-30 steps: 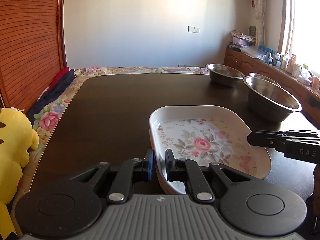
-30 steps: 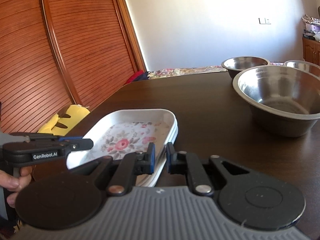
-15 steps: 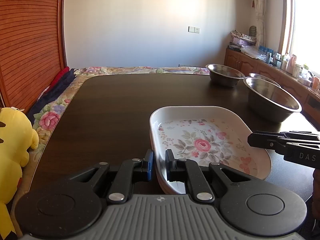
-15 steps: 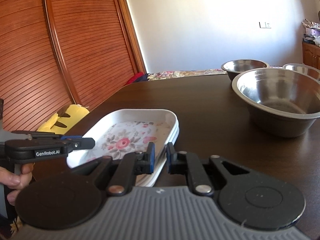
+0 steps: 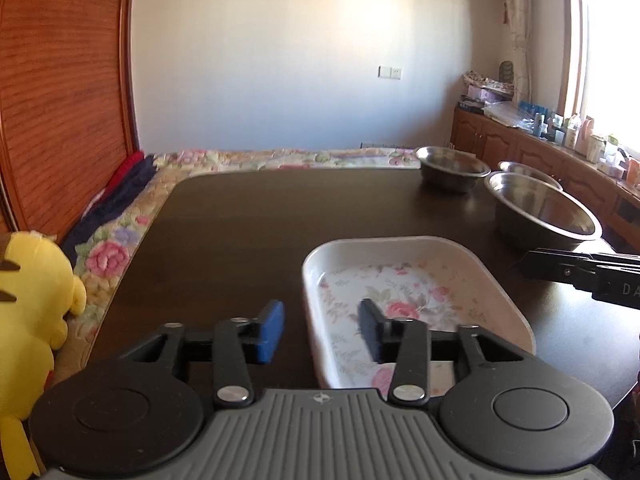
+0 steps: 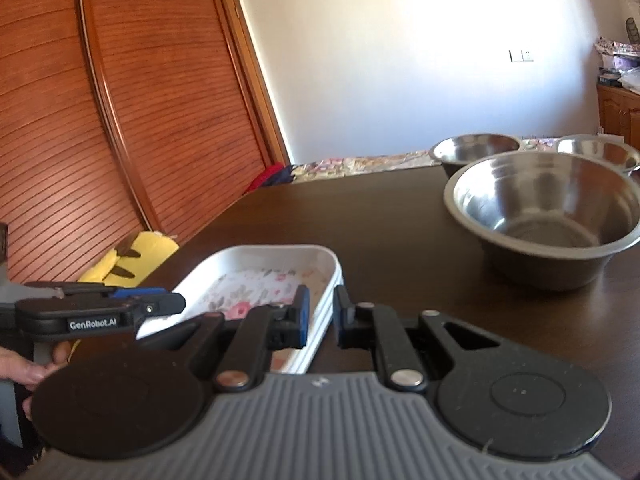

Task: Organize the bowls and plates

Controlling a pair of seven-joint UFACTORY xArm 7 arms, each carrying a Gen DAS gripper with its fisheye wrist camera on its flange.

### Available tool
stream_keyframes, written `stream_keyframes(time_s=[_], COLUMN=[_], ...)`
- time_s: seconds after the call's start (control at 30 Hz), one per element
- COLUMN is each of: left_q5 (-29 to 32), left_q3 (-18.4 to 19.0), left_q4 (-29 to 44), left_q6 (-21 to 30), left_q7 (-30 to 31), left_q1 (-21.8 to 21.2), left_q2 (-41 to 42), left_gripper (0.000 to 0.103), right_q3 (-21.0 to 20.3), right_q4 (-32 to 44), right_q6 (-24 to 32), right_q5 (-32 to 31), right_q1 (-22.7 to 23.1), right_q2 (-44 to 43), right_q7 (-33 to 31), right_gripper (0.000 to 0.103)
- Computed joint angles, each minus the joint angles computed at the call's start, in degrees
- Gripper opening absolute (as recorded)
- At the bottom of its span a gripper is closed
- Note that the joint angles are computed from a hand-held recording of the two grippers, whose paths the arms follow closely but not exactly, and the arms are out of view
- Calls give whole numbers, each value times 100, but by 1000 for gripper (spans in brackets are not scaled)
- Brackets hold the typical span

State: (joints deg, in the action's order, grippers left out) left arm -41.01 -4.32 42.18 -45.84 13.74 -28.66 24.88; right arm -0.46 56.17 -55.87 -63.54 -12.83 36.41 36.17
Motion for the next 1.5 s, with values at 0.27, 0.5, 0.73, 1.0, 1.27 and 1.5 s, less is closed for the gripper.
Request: stream_keyframes(time_s=[0.27, 0.5, 0.73, 1.0, 1.27, 1.5], left_q5=[165, 367, 276, -375, -832, -1007], left_q3=[-86, -123, 82, 631, 1475, 2378], left_q4=[156, 798, 1819, 3207, 4189, 4691], left_q6=[-150, -9, 498, 1429, 2337, 3039], left_q7=[139, 187, 591, 1273, 1295, 783], left_q1=[-134, -209, -566, -1147, -1767, -2298], left_q2=[-24, 295, 785, 1424, 1952, 2378], left_gripper=[82, 91, 92, 90, 73, 70], right_q3=[-30, -108, -187, -250, -181, -436], right_q4=[-159, -242, -160, 766, 2511, 3547], right_q6=[-233, -477, -630, -360, 273, 271], right_q5=[343, 693, 1325, 1311, 444, -375], right_q1=[-64, -196, -362, -705, -972, -869], right_q2=[-107, -182, -85, 375, 1241, 1714], right_q7=[-427, -714, -1294, -1360, -315, 819], right_gripper=[36, 61, 88, 93, 92, 79])
